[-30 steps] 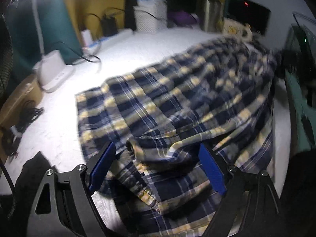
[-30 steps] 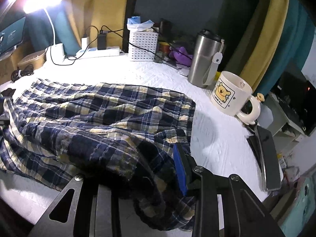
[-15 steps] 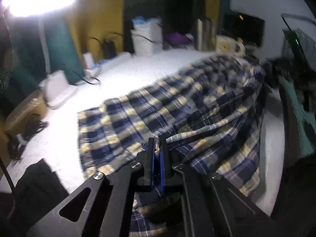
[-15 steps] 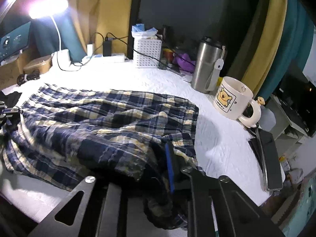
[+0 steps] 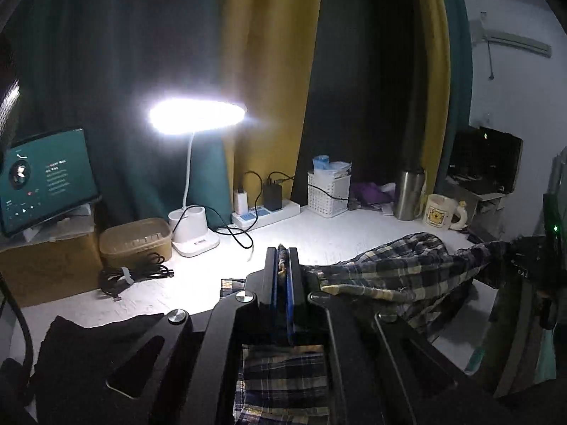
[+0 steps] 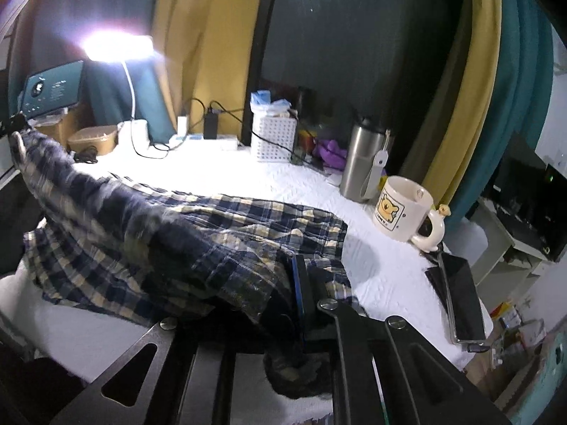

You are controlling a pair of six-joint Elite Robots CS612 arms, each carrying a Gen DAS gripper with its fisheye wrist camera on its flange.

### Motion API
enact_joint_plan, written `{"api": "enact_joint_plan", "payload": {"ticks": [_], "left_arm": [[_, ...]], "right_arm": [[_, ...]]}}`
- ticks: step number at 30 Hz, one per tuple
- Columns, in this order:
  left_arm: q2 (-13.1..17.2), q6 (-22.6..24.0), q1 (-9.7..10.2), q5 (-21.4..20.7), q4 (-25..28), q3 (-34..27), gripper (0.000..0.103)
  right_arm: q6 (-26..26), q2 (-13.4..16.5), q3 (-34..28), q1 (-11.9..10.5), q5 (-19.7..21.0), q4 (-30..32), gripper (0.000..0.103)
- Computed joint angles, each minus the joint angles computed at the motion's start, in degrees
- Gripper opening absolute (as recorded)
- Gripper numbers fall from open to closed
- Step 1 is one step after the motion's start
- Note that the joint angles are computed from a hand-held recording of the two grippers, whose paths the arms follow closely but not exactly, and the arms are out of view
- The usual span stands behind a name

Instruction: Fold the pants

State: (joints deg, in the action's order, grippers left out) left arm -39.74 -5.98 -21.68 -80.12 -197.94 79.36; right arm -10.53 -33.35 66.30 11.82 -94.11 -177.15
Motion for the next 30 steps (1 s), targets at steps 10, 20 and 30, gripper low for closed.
{"api": "enact_joint_plan", "payload": {"ticks": [10,20,30], "left_arm": [[-2.42,-1.10,-0.39,1.11,-2.23,4.86,0.002],[-5.21,-1.56,-1.18,2.94,-8.89,8.21,0.002],[-7.79,-0.10,-2.13,4.98,-13.80,11.87,0.002]], "right_arm": [[-0.39,-2.38,4.25,0.46,-0.15,-4.59,0.010],[-2.51,-5.31,8.18,1.21,-1.39,-10.37,0.010],[-4.35,-6.75,10.56,1.79,-1.93,-13.02,0.010]]}}
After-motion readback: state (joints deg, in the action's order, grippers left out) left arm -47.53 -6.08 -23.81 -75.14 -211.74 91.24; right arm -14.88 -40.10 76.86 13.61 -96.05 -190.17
